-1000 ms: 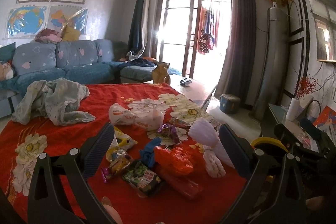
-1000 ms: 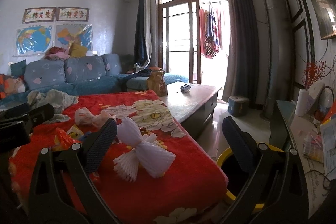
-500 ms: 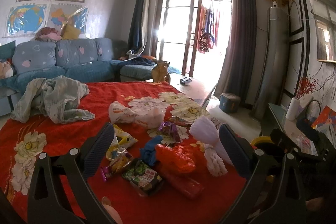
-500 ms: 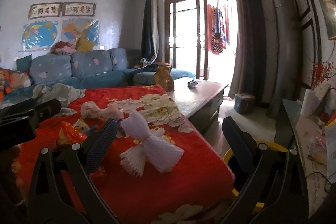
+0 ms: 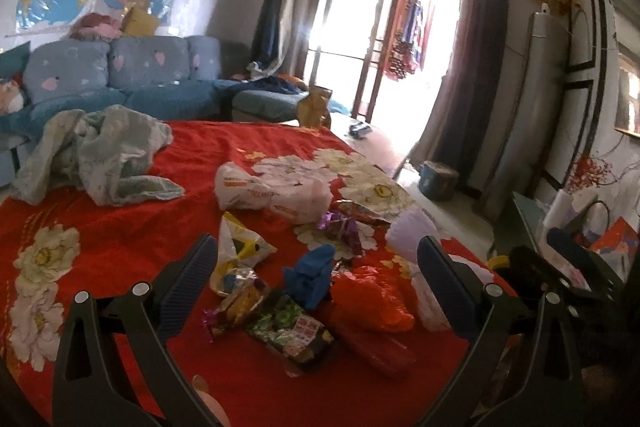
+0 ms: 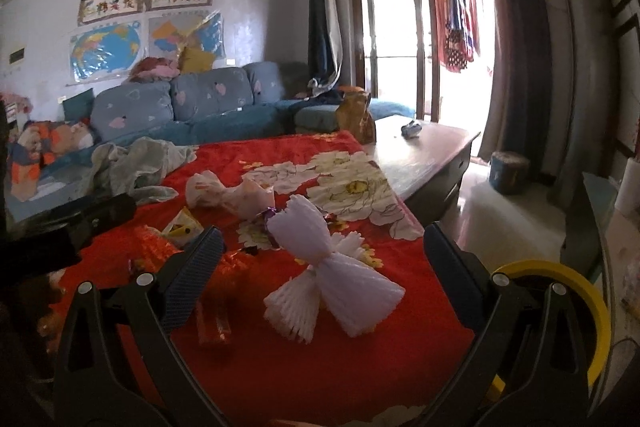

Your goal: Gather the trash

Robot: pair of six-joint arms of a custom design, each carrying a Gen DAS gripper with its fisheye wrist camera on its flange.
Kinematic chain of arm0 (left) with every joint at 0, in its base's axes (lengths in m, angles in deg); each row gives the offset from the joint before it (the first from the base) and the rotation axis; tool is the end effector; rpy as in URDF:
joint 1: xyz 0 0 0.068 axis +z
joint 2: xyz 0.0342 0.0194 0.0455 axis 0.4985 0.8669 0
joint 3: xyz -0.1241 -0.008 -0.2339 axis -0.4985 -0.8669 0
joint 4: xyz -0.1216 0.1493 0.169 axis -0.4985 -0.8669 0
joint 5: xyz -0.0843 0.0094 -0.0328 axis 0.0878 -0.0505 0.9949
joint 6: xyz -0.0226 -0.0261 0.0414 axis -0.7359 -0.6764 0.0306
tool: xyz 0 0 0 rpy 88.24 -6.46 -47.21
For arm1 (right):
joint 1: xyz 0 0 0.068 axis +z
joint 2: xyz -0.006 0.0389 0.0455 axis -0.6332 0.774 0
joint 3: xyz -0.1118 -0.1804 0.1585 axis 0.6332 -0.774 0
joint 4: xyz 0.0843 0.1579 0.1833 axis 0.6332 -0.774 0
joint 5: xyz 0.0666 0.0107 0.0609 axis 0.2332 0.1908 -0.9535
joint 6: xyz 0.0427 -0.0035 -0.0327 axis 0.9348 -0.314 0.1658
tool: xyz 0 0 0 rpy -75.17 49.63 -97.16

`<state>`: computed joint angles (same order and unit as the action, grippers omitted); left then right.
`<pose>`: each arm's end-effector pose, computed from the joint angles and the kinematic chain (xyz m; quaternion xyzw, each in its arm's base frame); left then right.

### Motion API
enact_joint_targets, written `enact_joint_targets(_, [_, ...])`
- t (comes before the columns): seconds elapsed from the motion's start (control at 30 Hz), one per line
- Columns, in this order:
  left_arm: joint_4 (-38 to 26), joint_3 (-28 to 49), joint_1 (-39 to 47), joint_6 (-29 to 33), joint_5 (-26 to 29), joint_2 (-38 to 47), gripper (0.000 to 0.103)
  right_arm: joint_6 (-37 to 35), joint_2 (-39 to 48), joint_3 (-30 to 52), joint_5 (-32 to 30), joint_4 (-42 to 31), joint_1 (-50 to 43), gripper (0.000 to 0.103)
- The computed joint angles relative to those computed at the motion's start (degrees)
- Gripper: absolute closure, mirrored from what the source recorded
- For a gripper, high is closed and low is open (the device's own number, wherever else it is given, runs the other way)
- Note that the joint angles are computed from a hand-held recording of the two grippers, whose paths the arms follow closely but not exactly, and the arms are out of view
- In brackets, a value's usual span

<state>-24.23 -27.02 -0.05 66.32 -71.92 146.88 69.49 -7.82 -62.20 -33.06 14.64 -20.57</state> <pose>0.2389 -0.1380 0.1726 0.1354 0.8274 -0.1970 0.5082 0.1404 0.0325 0.1754 0.0895 0.8156 -0.0023 0.5717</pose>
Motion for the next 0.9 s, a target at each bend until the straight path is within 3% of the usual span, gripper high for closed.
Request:
enact_joint_targets(0.37, [-4.28,9.65,-1.13,1.55,7.98,10.82,0.006,-4.80,9.93,0.46,-19.91,5.13,-22.79,0.011])
enact_joint_targets(0.53, [-7.79,13.72,-2.38,0.00,6.61,15.94,0.006,-7.96,18.72,1.91,-29.62,8.02,-30.96,0.016])
enact_joint_targets(0.8, [-8.07,14.54,-3.53,-0.55,6.58,18.97,0.008,-9.71,31.97,3.77,-37.35,12.29,-34.06,0.037])
enact_joint_targets(0.9, [-9.24,14.90,-4.15,-0.34,5.93,19.17,0.024,-9.75,35.07,4.50,-39.10,12.93,-33.77,0.052])
